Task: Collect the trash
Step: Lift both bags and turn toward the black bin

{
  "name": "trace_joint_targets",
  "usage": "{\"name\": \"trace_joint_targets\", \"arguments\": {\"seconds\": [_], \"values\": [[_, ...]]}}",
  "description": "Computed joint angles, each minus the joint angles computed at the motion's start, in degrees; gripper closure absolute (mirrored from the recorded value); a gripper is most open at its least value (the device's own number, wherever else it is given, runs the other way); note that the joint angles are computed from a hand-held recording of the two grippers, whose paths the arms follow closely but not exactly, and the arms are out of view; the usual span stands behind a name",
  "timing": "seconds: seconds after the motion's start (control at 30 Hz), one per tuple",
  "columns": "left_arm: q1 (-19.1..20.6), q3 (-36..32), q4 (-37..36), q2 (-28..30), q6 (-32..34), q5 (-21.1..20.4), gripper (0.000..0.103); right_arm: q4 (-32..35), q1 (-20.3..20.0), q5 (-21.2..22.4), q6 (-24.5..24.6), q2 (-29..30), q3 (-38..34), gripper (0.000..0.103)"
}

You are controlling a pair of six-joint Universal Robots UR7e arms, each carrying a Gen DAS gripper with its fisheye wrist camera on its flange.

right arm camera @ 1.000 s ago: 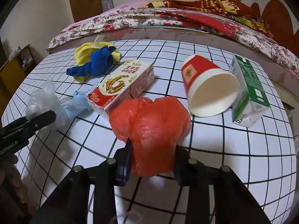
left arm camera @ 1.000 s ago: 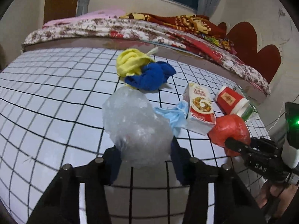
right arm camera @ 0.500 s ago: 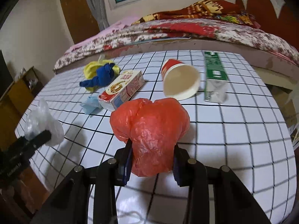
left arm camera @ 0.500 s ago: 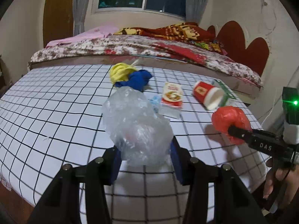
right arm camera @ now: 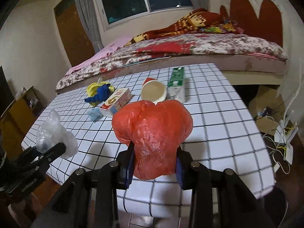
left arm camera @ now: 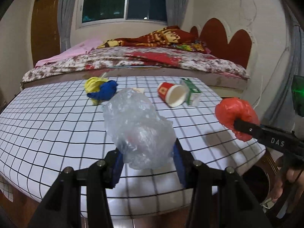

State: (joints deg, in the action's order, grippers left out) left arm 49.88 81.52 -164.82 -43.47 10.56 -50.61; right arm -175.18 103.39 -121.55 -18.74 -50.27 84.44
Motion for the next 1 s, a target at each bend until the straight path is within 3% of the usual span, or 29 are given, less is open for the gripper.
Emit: {"name": "trace_joint_targets", "arguments": {"seconds": [0.4, 1.0], "values": [[-3.76, 1.95, -1.37, 1.19, 1.8, -2.34, 0.054, -8.4, -0.88, -1.12, 1.25, -9.6, 11.35, 0.066], [-7.37, 0.26, 2.21, 6.33, 1.56, -8.75, 0.054, -16.23, -5.23, -7.18, 2.8, -21.29, 24.21, 0.066]]}}
